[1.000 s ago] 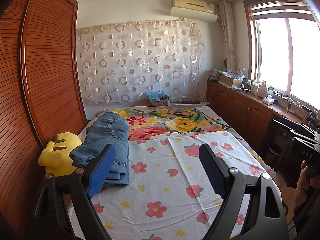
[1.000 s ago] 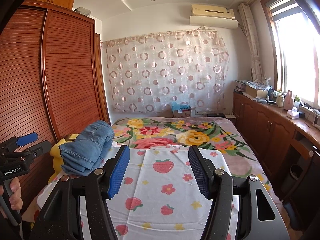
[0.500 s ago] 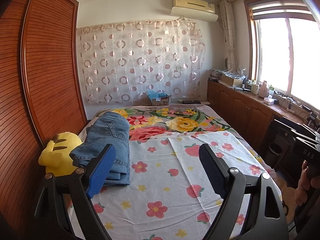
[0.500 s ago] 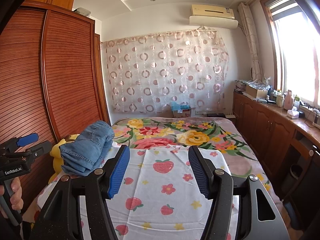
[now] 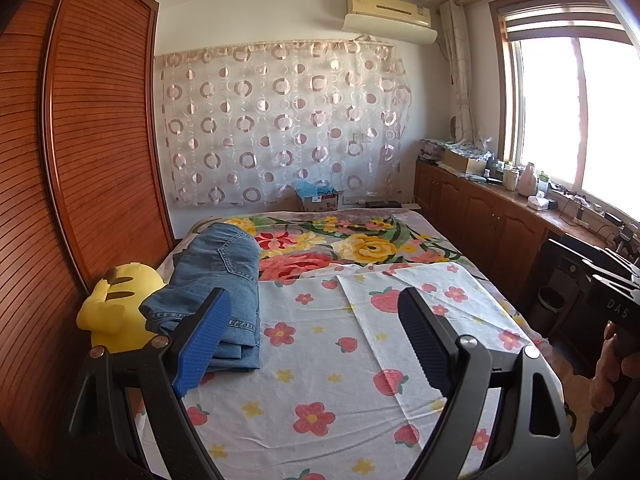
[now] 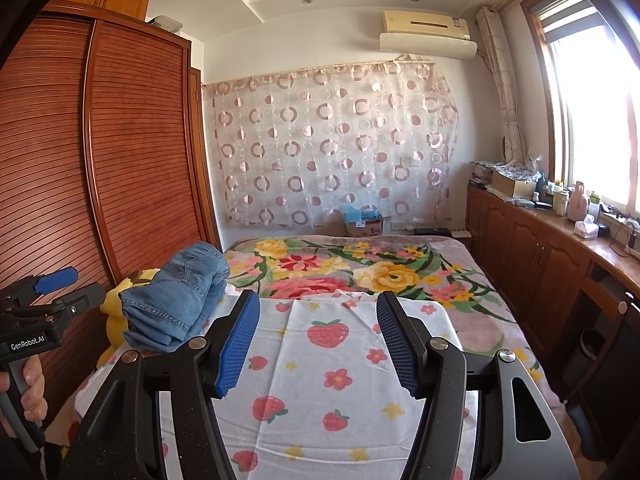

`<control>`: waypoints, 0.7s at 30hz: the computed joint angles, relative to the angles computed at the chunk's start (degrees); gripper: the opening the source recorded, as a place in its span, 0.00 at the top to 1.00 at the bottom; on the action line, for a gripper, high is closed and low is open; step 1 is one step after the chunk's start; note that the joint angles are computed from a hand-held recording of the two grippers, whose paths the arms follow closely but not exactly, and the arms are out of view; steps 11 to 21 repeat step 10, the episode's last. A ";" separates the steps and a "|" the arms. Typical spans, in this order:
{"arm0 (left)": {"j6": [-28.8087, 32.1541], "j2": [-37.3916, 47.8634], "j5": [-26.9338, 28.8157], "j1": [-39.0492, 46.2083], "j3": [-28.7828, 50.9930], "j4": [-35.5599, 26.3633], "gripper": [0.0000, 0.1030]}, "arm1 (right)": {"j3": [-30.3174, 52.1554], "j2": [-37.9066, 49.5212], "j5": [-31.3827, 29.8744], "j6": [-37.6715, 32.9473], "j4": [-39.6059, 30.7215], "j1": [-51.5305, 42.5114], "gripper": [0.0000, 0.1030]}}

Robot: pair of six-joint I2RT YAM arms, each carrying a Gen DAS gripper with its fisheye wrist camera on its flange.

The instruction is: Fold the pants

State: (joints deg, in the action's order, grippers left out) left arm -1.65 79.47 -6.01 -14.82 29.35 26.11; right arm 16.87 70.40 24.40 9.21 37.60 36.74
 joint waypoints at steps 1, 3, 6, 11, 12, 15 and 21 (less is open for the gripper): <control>-0.02 -0.16 0.04 -0.02 -0.14 0.02 0.17 | 0.00 0.00 0.00 0.00 0.00 0.00 0.39; -0.05 -0.27 -0.15 -0.09 -0.26 0.03 0.17 | -0.04 -0.16 -0.33 -0.11 -0.13 -0.17 0.39; -0.06 -0.30 -0.11 -0.04 -0.25 -0.05 0.17 | 0.04 -0.39 -0.56 -0.16 -0.35 -0.45 0.39; -0.07 -0.33 -0.04 0.03 -0.26 -0.09 0.17 | -0.01 -0.54 -0.68 -0.20 -0.40 -0.56 0.39; -0.07 -0.33 -0.04 0.03 -0.26 -0.09 0.17 | -0.01 -0.54 -0.68 -0.20 -0.40 -0.56 0.39; -0.07 -0.33 -0.04 0.03 -0.26 -0.09 0.17 | -0.01 -0.54 -0.68 -0.20 -0.40 -0.56 0.39; -0.07 -0.33 -0.04 0.03 -0.26 -0.09 0.17 | -0.01 -0.54 -0.68 -0.20 -0.40 -0.56 0.39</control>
